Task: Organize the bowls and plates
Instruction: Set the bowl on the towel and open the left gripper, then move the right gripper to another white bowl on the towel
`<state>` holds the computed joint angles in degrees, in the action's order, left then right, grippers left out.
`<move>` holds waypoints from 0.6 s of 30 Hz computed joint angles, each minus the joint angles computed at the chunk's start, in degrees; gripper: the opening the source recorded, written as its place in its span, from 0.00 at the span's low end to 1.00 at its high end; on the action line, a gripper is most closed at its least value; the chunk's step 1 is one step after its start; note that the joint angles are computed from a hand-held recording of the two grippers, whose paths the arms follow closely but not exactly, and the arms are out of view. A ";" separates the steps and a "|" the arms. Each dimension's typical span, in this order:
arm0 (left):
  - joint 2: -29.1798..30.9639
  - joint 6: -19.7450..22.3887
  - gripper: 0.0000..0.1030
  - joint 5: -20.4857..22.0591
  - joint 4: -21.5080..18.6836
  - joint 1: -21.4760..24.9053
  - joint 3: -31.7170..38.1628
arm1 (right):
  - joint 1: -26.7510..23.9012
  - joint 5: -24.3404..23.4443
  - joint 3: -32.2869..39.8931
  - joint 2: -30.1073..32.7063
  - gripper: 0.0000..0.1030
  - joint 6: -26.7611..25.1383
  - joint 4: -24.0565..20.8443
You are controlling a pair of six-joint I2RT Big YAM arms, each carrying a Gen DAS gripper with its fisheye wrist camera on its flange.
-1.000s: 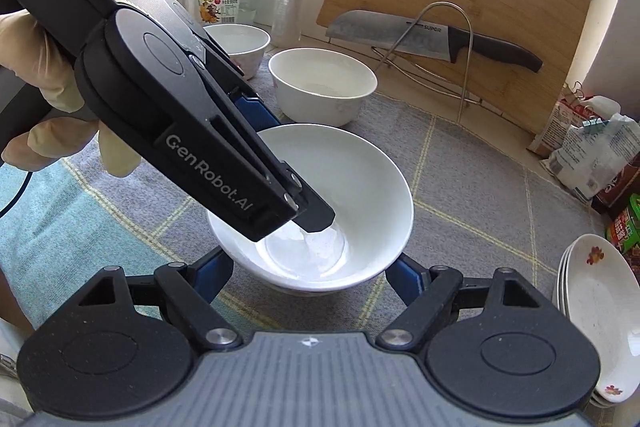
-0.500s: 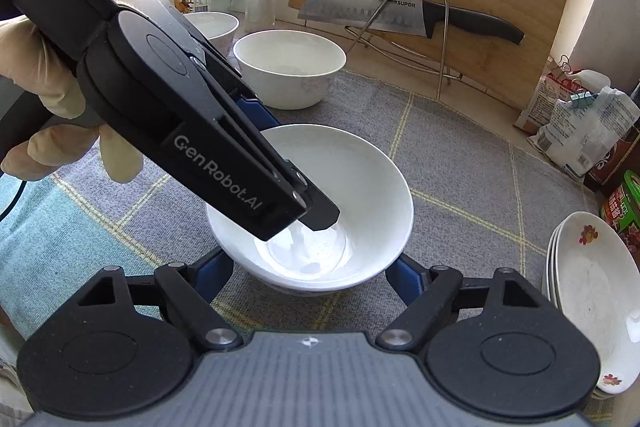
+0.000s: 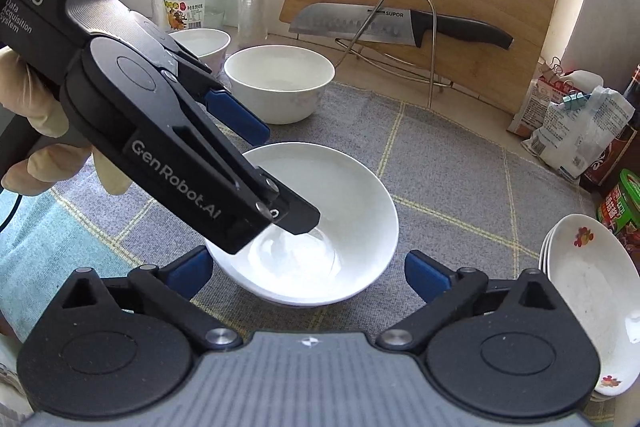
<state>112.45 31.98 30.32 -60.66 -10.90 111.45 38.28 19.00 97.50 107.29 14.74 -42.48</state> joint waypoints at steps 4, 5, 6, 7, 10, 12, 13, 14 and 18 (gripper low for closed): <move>-1.56 -1.38 0.85 0.38 2.12 0.66 -1.81 | 0.48 0.17 0.06 -0.24 1.00 -0.24 0.06; -1.98 -1.76 0.86 0.46 2.76 0.85 -2.35 | 0.55 0.23 0.14 -0.24 1.00 -0.42 0.04; -2.46 -2.06 0.86 0.38 3.51 0.99 -2.93 | 0.61 0.25 0.24 -0.24 1.00 -0.54 0.00; -2.93 -2.23 0.86 0.21 4.30 1.10 -3.54 | 0.70 0.34 0.33 -0.24 1.00 -0.57 -0.03; -4.26 -3.08 0.87 -0.27 6.70 1.53 -5.32 | 0.87 0.43 0.62 -0.28 1.00 -0.73 -0.04; -4.87 -3.66 0.87 -0.62 7.78 1.79 -6.09 | 0.97 0.46 0.76 -0.35 1.00 -1.07 0.06; -5.14 -3.77 0.87 -0.82 8.33 1.89 -6.46 | 1.07 0.60 0.83 -0.38 1.00 -1.46 0.14; -5.40 -3.96 0.87 -1.01 8.86 1.98 -6.81 | 1.14 0.84 0.88 -0.40 1.00 -1.83 0.22; -5.93 -4.89 0.88 -1.42 10.12 2.57 -7.52 | 1.21 1.40 1.45 -0.32 1.00 -2.80 0.24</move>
<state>106.53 27.09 28.90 -50.54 -8.33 103.93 39.49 20.40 98.95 106.97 11.94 -42.24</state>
